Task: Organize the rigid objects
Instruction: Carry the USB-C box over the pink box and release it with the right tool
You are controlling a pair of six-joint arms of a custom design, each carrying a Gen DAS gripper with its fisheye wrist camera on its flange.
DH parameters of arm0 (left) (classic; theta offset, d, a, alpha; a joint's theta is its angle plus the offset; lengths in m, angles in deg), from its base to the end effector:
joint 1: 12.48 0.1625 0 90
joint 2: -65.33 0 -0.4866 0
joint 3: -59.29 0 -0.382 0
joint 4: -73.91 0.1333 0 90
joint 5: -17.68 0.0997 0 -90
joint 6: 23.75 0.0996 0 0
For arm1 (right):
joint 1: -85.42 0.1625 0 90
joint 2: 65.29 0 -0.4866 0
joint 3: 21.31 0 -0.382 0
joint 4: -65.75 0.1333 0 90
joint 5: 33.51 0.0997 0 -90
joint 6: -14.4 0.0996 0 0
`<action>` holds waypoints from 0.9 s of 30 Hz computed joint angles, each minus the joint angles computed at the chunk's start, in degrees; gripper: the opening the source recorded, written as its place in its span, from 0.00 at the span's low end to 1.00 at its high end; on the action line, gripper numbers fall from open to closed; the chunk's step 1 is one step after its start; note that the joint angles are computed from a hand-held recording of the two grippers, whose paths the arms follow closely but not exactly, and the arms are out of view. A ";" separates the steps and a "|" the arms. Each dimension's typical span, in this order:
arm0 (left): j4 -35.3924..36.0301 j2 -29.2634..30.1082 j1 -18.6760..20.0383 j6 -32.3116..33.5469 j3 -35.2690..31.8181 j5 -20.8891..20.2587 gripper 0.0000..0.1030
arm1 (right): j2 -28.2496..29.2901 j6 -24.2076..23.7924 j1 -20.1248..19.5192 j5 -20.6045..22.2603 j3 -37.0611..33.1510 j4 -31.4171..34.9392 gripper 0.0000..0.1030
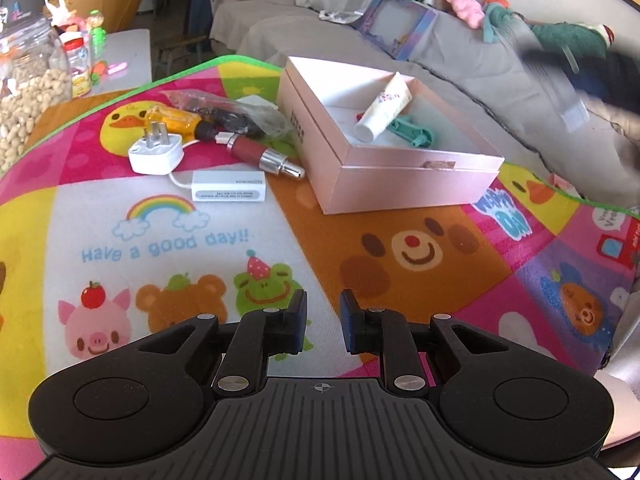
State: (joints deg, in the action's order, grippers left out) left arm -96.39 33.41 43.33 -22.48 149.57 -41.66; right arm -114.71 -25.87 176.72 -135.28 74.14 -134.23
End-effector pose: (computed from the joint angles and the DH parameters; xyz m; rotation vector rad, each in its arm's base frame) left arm -0.2624 -0.7138 0.0523 0.6731 2.5680 -0.6987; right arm 0.1291 -0.7104 0.3039 0.6744 -2.1917 1.2680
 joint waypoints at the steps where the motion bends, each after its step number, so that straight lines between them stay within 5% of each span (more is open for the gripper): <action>1: -0.18 -0.08 0.05 0.07 0.09 0.01 0.20 | 1.04 -0.09 0.39 0.55 -2.45 0.72 0.68; 6: -1.25 -0.29 1.00 0.32 -0.31 1.98 0.20 | 4.45 4.66 1.29 -0.05 -11.31 9.64 0.70; 11: -2.37 1.83 2.99 4.73 -6.02 4.37 0.20 | 6.08 0.95 1.53 1.07 -11.71 14.10 0.70; 14: -0.25 2.69 4.48 11.72 -10.49 -0.73 0.20 | 7.26 -2.01 2.00 0.14 -11.99 15.54 0.70; 17: 8.55 3.47 5.54 20.06 -16.73 -5.16 0.21 | 7.55 -2.13 2.09 -0.38 -12.37 16.70 0.70; 27: 32.80 9.90 4.21 37.42 -33.81 4.30 0.22 | 6.35 -1.92 0.61 -3.16 -10.96 18.12 0.70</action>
